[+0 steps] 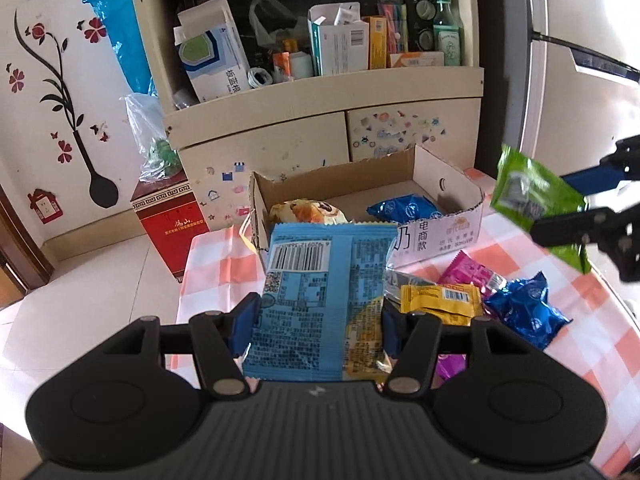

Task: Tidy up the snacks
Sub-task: 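Lift the wafer pack and green packet and carry both over the box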

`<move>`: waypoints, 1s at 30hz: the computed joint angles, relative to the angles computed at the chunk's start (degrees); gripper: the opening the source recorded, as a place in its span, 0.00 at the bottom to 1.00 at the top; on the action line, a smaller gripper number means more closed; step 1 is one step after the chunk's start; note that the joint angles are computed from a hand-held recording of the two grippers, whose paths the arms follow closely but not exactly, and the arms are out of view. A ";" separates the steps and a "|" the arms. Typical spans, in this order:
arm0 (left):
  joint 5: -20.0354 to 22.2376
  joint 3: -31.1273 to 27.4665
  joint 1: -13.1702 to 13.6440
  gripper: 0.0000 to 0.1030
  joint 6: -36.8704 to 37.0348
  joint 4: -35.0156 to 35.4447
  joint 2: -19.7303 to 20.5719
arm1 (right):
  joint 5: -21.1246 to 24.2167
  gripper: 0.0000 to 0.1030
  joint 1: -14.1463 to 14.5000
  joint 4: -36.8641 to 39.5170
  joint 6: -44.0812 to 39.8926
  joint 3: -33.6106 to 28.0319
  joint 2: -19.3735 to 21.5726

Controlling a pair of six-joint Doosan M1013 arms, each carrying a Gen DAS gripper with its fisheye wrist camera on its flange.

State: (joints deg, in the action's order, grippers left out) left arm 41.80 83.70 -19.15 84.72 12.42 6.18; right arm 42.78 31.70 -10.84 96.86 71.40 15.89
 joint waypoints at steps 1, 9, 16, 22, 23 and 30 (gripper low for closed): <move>-0.07 -0.25 0.05 0.57 -0.20 0.07 0.31 | -0.46 0.56 -0.12 -0.35 0.60 -0.02 0.11; -1.30 -2.71 0.69 0.57 -4.61 0.62 2.79 | -2.74 0.56 -0.81 -3.45 6.47 -1.42 1.46; -1.82 -5.47 0.60 0.57 -7.39 2.07 5.36 | -4.22 0.56 -1.42 -5.89 11.37 -3.25 3.12; -2.68 -8.23 0.52 0.57 -7.51 2.52 7.79 | -4.44 0.56 -1.64 -8.67 14.10 -5.07 4.73; -2.81 -8.67 0.48 0.57 -7.49 2.70 8.19 | -4.39 0.56 -1.77 -8.59 14.36 -5.45 5.05; -2.91 -12.16 0.56 0.57 -8.86 2.04 11.20 | -3.65 0.56 -2.37 -10.83 16.70 -8.29 7.42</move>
